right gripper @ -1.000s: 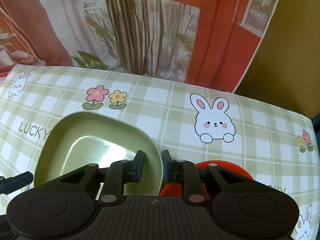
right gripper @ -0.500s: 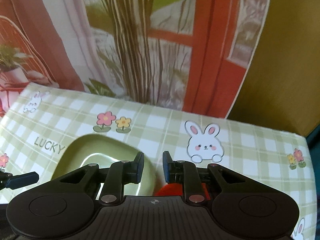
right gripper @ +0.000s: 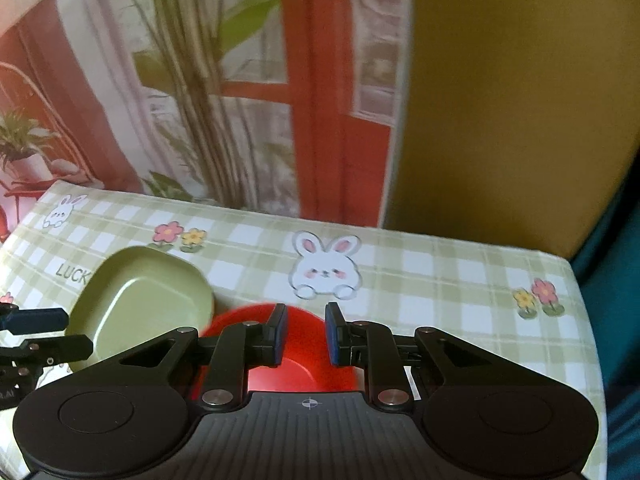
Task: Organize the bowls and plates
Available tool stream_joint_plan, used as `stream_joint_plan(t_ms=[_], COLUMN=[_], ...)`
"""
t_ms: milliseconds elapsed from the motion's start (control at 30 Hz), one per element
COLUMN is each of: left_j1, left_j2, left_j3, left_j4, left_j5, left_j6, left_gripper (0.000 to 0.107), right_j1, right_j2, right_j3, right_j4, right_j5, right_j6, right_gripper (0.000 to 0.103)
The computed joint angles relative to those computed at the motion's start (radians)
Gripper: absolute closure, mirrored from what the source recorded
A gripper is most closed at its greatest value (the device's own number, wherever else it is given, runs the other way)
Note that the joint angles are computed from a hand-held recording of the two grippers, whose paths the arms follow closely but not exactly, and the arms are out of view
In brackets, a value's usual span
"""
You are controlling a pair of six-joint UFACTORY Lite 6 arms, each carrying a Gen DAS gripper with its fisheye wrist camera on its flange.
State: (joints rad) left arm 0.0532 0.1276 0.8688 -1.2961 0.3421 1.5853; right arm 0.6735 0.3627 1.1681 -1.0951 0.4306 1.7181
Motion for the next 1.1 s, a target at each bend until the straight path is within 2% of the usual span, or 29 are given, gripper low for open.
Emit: stream_joint_plan(t_ms=[167,333,433,733,1100], left_j1=[-0.054,-0.099,-0.107,-0.155,-0.174], left_j2=[0.013,0.083,0.137,0.204,0.235], left_j3=[-0.001,0.069,0.135,0.202,0.207], left_j4=[-0.019,0.071,0.135,0.181,0.216], left_j5=[0.007,0.021,0.073,0.115,0.149], left_j6=[-0.037,-0.191,-0.306,-0.455,-0.586], left_gripper=[0.064,0.064,0.064,0.065,0.065], right_j1=[-0.047,-0.095,-0.115,-0.145,-0.154], right_j2=[-0.086,-0.114,-0.126,-0.124,-0.130], right_j3=[-0.155,-0.231,-0.254,-0.285,-0.299], right_j4=[-0.125,-0.198,-0.250,-0.334,-0.391], right_j5=[-0.086,-0.189,-0.237,-0.312,-0.320], right_j6=[0.154,0.268,0.340,0.483,0.544], right_gripper=[0.084,0.084,0.084,0.084,0.084])
